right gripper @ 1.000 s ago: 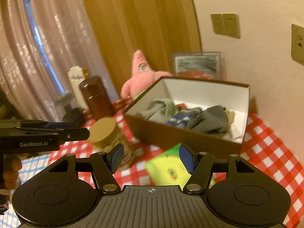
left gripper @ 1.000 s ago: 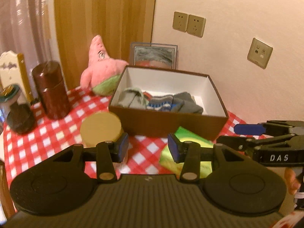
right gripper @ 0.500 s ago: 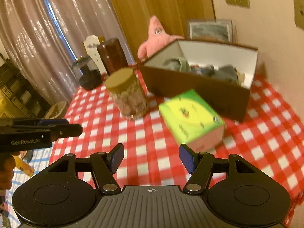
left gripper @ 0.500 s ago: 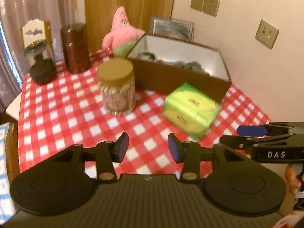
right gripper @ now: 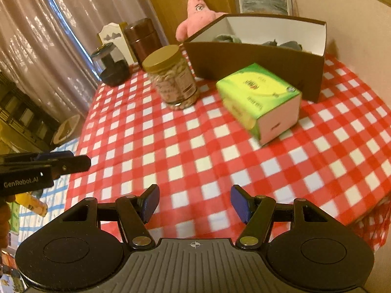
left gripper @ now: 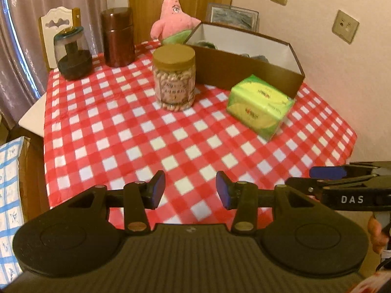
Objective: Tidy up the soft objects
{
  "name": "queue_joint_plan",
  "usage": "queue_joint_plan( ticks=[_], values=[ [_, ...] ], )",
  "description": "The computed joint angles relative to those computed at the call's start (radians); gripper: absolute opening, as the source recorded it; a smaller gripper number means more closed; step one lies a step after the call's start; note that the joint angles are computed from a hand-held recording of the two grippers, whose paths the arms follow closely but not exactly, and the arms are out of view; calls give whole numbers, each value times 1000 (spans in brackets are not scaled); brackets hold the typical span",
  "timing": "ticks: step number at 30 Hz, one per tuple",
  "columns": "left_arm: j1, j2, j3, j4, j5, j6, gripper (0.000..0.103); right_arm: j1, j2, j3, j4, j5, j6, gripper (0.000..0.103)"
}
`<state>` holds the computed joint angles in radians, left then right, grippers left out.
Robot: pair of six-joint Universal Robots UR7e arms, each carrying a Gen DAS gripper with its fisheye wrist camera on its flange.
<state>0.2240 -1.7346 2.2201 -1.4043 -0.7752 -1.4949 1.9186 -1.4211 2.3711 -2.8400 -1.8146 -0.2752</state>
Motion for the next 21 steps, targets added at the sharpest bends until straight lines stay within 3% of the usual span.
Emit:
queue_joint_plan(
  ticks=[7,21],
  values=[
    [-104,-113,31,117,-84,-45,43,108,2,74,-49,-51,129,64],
    [-283,-255,52,296,-171,-153,43,275,-17,159,-100,-150,304,64]
  ],
)
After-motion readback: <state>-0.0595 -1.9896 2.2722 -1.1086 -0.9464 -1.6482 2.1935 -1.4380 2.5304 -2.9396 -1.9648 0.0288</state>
